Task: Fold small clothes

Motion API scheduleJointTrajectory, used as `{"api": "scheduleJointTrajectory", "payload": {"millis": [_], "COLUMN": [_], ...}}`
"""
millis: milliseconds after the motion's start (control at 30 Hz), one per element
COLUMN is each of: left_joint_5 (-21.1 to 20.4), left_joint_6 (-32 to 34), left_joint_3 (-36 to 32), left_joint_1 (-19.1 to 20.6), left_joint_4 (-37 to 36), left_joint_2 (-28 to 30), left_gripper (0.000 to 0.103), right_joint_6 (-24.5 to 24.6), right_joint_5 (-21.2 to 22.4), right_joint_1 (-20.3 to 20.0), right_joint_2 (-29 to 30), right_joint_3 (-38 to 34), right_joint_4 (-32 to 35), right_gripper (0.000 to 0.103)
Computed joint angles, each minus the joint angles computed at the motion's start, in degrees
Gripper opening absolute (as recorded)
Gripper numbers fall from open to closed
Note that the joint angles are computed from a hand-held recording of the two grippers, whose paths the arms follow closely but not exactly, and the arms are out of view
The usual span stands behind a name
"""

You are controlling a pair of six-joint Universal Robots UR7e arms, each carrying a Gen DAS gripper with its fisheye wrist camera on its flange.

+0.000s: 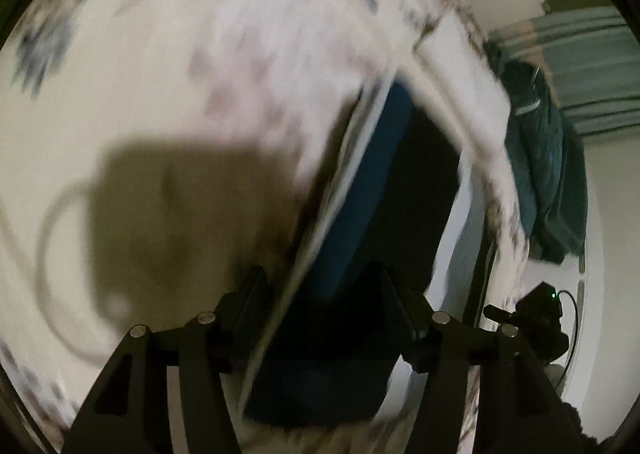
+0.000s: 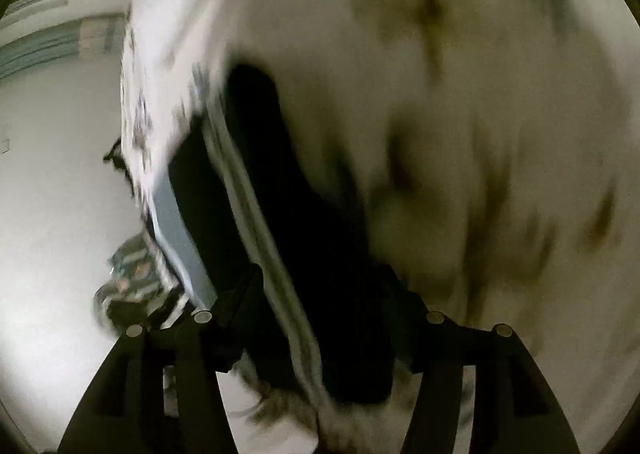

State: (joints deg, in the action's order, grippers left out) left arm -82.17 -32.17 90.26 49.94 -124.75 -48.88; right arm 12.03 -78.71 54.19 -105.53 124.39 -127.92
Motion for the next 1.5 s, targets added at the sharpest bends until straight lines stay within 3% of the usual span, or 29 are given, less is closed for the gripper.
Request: {"api": "scheduleJointTrajectory", "payload": {"millis": [67, 100, 133, 233, 333, 367, 400, 433, 500, 567, 700, 733, 867, 900, 933, 967, 1100, 1167, 1267, 1300, 1333, 1400, 1433, 1500], "left_joint_5": [-0.6, -0.9, -1.1, -1.7, -1.8, -2.0, -2.1, -2.2, -2.5, -2.9, -3.2, -3.2, -3.7, -3.9, -4.1, -4.1, -4.5, -4.6, -5.6, -5.4, -5.1, -1.2, 1.1, 4.6], "left_joint_6": [-1.1, -1.5, -2.0, -3.2, -3.3, -3.0, -2.7, -2.6, -2.5, -2.2, -1.7, -1.2, 2.1, 2.7, 3.2, 3.5, 3.4, 2.8, 0.8, 0.4, 0.2, 0.2, 0.6, 1.2], "left_joint_3": [4.1, 6.1, 7.3, 8.7, 8.4, 8.4, 8.5, 8.8, 9.6, 10.8, 12.4, 12.9, 13.6, 13.7, 14.0, 14.3, 14.4, 13.7, 11.8, 11.1, 10.3, 7.0, 5.1, 2.6], "left_joint_1": [-0.3, -0.3, -0.3, 0.0, 0.2, 0.3, 0.4, 0.3, 0.5, 0.9, 1.0, 0.9, 0.6, 0.6, 0.6, 0.6, 0.7, 0.9, 1.2, 1.2, 1.1, 0.4, 0.2, 0.1], "left_joint_4": [-0.6, -2.0, -3.0, -4.9, -5.4, -5.7, -6.2, -6.7, -8.3, -10.2, -12.8, -13.4, -14.0, -14.0, -14.4, -14.8, -15.5, -14.3, -10.8, -9.3, -7.9, -0.8, 2.7, 6.4], "left_joint_2": [-2.1, -3.1, -3.7, -4.6, -4.5, -4.5, -4.5, -4.5, -4.8, -5.4, -6.5, -6.8, -7.3, -7.4, -7.6, -7.8, -7.7, -7.2, -7.0, -7.1, -7.1, -6.4, -5.9, -5.5], "left_gripper": [0.056, 0.056, 0.056, 0.056, 0.056, 0.056, 0.056, 0.056, 0.056, 0.055, 0.054, 0.053, 0.037, 0.036, 0.030, 0.028, 0.028, 0.028, 0.028, 0.028, 0.033, 0.045, 0.056, 0.057], "right_joint_6": [-1.2, -1.2, -0.8, 3.8, 9.2, 9.1, 8.5, 7.6, 4.6, -0.2, -5.4, -6.4, -5.4, -4.4, -4.5, -5.2, 0.3, -0.5, -1.5, -1.4, -1.1, -0.8, 0.3, 3.5], "right_joint_5": [-0.4, -1.2, -2.3, -9.4, -20.4, -22.1, -24.0, -26.3, -27.7, -26.5, -26.4, -24.5, -22.5, -23.7, -25.0, -24.7, -27.8, -26.7, -23.7, -22.0, -21.3, -23.2, -26.1, -29.1], "right_joint_1": [0.0, 0.0, 0.0, 1.9, 9.4, 11.5, 14.3, 17.7, 22.7, 27.1, 31.9, 32.4, 32.6, 32.8, 33.0, 32.7, 32.9, 32.5, 32.0, 31.5, 30.9, 30.3, 29.5, 27.1], "right_joint_2": [-2.0, -3.2, -3.7, -4.8, -2.0, -1.0, 0.6, 3.1, 8.3, 18.4, 35.1, 40.4, 52.9, 55.0, 55.2, 54.7, 55.6, 56.1, 54.7, 52.7, 49.7, 44.3, 39.7, 32.5], "right_joint_3": [3.6, 5.7, 6.7, 7.2, 0.7, -1.4, -4.4, -7.9, -13.8, -23.5, -38.3, -43.4, -57.1, -59.3, -59.1, -58.1, -59.1, -59.3, -58.1, -56.7, -53.9, -48.6, -44.2, -38.2], "right_joint_4": [2.1, 1.7, 1.7, 1.7, 4.7, 4.6, 4.3, 3.3, 0.7, 3.0, 8.6, 12.5, 26.4, 28.6, 28.6, 28.2, 25.6, 26.3, 25.8, 25.2, 23.0, 18.4, 15.2, 11.9], "right_gripper": [0.060, 0.049, 0.031, 0.032, 0.039, 0.039, 0.047, 0.058, 0.069, 0.069, 0.069, 0.069, 0.069, 0.056, 0.009, 0.010, 0.009, 0.009, 0.015, 0.025, 0.044, 0.060, 0.060, 0.060]}}
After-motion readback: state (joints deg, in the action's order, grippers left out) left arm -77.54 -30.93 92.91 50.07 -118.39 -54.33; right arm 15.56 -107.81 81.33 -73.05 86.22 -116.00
